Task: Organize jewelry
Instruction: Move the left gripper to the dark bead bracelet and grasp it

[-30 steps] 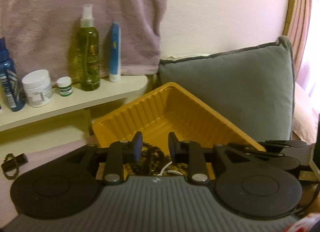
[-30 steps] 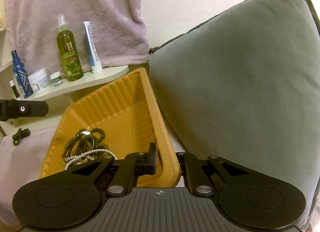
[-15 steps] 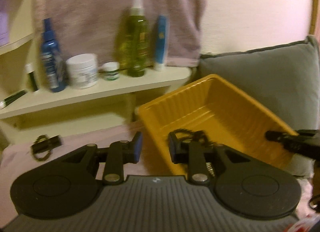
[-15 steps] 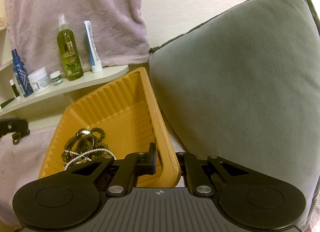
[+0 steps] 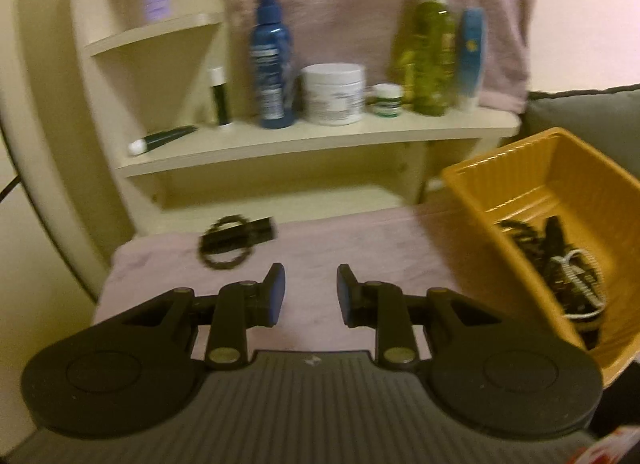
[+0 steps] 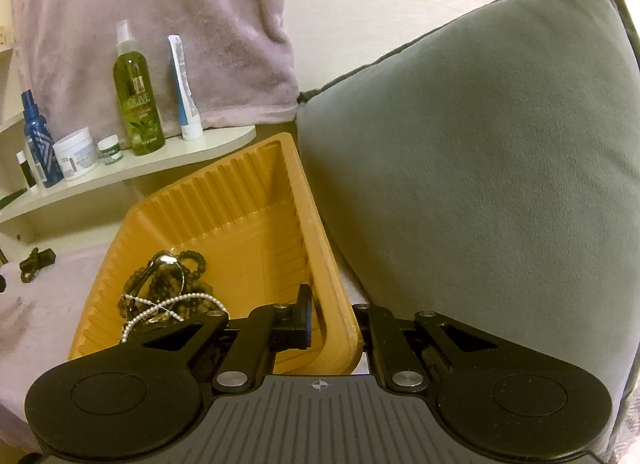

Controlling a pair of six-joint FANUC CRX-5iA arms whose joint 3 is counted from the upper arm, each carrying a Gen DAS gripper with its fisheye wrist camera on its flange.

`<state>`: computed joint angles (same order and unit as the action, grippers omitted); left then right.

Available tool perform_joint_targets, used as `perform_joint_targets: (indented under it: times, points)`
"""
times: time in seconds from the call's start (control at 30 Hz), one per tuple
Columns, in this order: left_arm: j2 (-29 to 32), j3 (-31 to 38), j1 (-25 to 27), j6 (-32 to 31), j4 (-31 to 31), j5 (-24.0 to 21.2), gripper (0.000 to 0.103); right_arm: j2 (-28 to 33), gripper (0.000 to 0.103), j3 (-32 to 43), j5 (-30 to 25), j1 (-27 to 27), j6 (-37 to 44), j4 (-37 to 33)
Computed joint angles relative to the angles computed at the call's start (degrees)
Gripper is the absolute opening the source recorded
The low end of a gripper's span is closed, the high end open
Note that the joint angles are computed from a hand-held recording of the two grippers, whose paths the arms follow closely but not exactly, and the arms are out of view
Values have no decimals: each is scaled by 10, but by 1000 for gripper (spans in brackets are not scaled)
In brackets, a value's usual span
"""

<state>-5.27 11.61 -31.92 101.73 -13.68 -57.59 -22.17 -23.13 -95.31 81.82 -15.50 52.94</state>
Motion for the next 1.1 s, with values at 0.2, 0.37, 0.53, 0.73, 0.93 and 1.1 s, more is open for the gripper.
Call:
perform_joint_targets:
  times: [0.2, 0.37, 0.53, 0.73, 0.93, 1.1]
  points:
    - [-4, -5, 20, 6, -8, -4, 25, 3, 9, 1, -1, -2, 4, -3]
    - [-2, -6, 26, 9, -11, -3, 25, 2, 9, 0, 1, -4, 5, -2]
    - [3, -4, 30, 6, -10, -1, 25, 2, 9, 0, 4, -6, 6, -3]
    - [8, -7, 39, -4, -7, 6, 29, -2, 9, -4, 4, -4, 6, -3]
    - [16, -12, 50, -13, -4, 20, 31, -2, 9, -5, 4, -3, 6, -3]
    - [24, -19, 65, -36, 21, 39, 31, -1, 9, -3, 2, -3, 8, -4]
